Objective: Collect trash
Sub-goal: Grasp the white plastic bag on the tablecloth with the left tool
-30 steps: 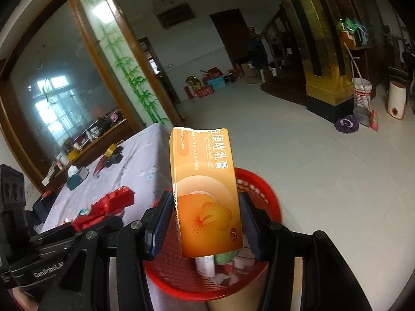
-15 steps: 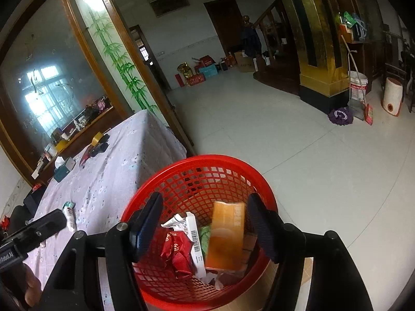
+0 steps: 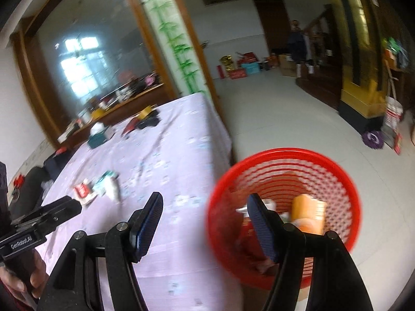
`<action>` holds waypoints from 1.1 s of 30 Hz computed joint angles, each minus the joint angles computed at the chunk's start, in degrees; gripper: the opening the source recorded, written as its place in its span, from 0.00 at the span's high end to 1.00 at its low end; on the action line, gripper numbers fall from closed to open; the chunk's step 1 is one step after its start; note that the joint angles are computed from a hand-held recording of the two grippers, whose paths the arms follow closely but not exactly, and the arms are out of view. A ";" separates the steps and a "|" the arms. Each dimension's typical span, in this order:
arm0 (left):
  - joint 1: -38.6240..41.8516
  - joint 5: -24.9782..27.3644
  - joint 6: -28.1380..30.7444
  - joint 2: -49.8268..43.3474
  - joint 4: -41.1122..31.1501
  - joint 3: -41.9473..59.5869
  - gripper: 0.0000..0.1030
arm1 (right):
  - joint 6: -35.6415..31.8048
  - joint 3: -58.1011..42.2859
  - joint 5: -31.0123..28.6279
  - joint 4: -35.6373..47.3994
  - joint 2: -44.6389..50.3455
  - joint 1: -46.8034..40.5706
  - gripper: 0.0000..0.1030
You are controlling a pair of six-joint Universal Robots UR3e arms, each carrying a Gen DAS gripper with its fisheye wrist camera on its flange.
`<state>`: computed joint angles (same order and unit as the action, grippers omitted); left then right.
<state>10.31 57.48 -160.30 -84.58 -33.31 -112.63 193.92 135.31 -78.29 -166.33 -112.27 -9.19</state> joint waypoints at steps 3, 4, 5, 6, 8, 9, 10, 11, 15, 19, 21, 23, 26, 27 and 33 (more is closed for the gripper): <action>6.69 -1.66 2.80 2.51 -2.62 -1.47 0.34 | 1.57 -4.48 -3.96 -1.87 6.23 7.23 0.30; 8.44 -2.15 3.53 2.99 -3.20 -1.78 0.34 | 1.99 -6.18 -5.10 -2.10 8.27 9.50 0.30; 11.47 -3.00 4.74 3.60 -4.38 -1.92 0.34 | 2.12 -7.01 -5.51 -2.38 9.45 10.79 0.30; 14.46 -3.53 5.76 3.87 -5.18 -1.81 0.34 | 2.26 -8.32 -5.93 -2.47 10.95 12.27 0.30; 19.04 -3.77 6.69 3.02 -5.54 -0.98 0.34 | 2.55 -10.87 -7.06 -2.69 13.90 15.22 0.30; 20.98 -3.85 6.90 2.34 -6.17 -0.18 0.34 | 2.52 -11.77 -7.55 -2.66 14.84 16.26 0.30; 23.44 -4.19 7.23 0.88 -7.46 1.48 0.34 | 2.44 -12.77 -8.15 -2.60 15.82 17.44 0.30; 25.77 -4.66 7.63 -1.15 -8.80 3.57 0.34 | 2.43 -13.65 -8.74 -2.71 16.84 18.60 0.30; 30.27 -2.33 6.18 -11.18 -9.81 12.65 0.34 | 2.01 -16.59 -9.37 -2.30 19.79 21.68 0.30; 31.37 2.64 2.09 -23.45 -9.12 24.33 0.34 | 1.87 -19.78 -10.47 -1.64 23.23 24.39 0.30; 32.06 1.59 1.45 -29.43 -13.01 31.43 0.34 | 1.92 -20.70 -10.77 -1.24 24.07 25.24 0.30; 31.72 1.99 0.24 -32.55 -15.31 35.23 0.34 | 2.12 -21.95 -11.30 -0.73 25.22 26.15 0.30; 30.33 1.00 1.57 -36.25 -18.58 39.53 0.35 | 2.28 -23.50 -11.80 0.08 26.51 27.05 0.30; 29.47 1.84 1.22 -37.30 -18.44 40.24 0.36 | 2.27 -24.09 -12.04 0.43 26.97 27.30 0.30; 27.68 3.35 2.23 -36.61 -14.80 36.33 0.68 | 2.03 -26.06 -12.18 1.67 28.34 27.80 0.30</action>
<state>37.99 60.83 -158.07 -121.19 -48.11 -76.30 195.95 109.25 -90.47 -164.66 -83.93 18.61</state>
